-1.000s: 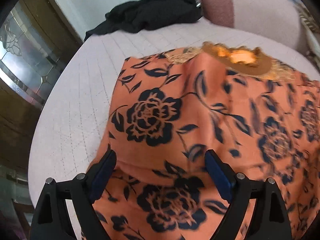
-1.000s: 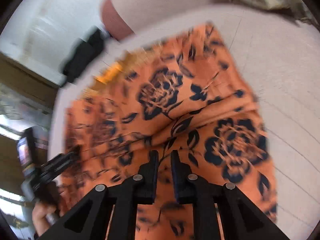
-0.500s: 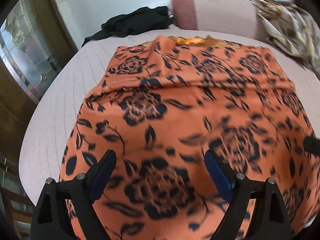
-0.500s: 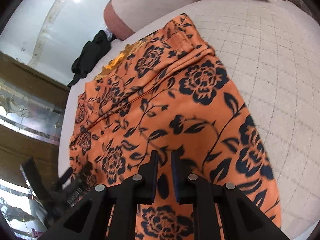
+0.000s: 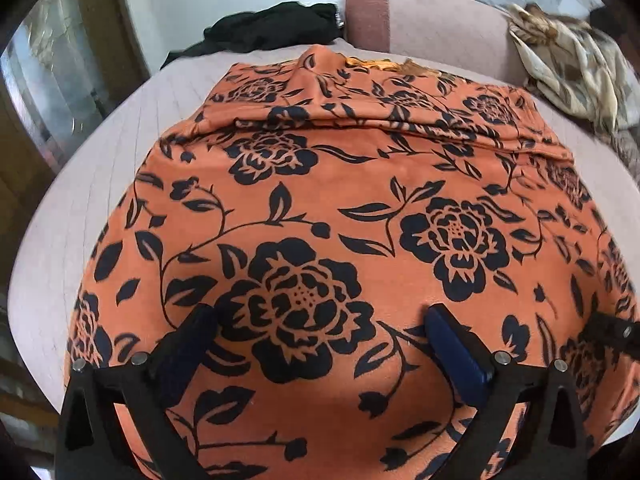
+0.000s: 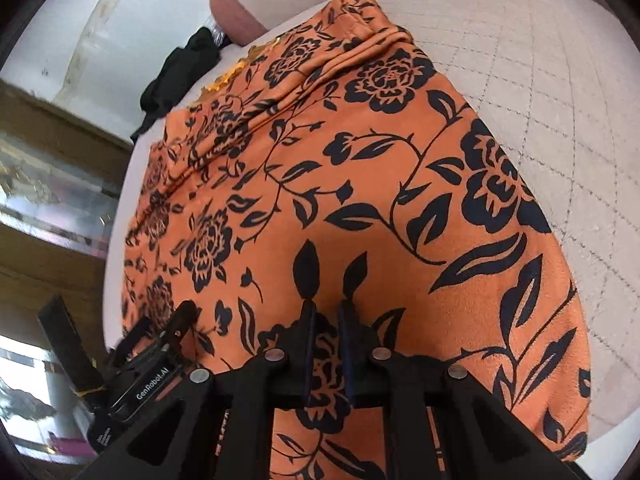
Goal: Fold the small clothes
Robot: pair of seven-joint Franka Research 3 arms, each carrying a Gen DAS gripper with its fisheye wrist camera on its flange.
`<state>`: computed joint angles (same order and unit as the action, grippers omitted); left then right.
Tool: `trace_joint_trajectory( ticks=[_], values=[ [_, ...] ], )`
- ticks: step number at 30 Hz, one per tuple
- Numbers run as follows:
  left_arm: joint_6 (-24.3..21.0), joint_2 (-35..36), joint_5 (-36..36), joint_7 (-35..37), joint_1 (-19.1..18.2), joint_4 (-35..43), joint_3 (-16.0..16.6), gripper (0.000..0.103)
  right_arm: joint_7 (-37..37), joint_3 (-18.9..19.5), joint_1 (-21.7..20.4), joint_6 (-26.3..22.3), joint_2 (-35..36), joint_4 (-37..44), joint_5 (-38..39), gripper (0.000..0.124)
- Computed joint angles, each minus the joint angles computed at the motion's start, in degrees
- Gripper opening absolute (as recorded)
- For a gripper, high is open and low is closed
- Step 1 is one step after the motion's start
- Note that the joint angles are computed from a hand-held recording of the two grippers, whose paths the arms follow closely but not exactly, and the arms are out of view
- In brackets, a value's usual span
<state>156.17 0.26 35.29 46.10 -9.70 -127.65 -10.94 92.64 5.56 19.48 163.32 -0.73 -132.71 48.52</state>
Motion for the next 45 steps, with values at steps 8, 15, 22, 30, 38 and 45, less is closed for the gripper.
trace_joint_trajectory(
  ticks=[8,15,22,30,38,45],
  values=[
    [5.8,-2.2,-1.7,5.1,0.6,-4.0,0.5,0.103,-22.7,-1.2,-1.9,-5.9,1.2,1.5,33.3,0.014],
    [4.2,-9.2,-13.5,15.3,0.8,-10.1,0.8,0.103,-27.2,-0.9,-2.6,-7.2,0.8,0.9,38.7,0.014],
    [4.8,-15.3,4.2,-3.7,9.8,-13.7,-4.7,0.103,-8.3,2.0,0.3,4.6,-4.1,-4.5,9.4,0.017],
    [-0.8,-11.7,-4.0,-0.2,5.3,-11.1,-0.1,0.103,-0.3,1.4,2.8,5.8,-2.1,-3.8,-5.2,0.018],
    [0.1,-14.4,3.6,-6.0,8.2,-11.6,-1.3,0.103,-7.6,1.0,3.4,4.7,-0.8,-1.6,2.7,0.02],
    [2.4,-18.2,10.1,-10.3,10.3,-13.2,-1.9,0.103,-11.1,1.1,3.9,6.8,-2.9,-4.3,5.1,0.02]
  ],
)
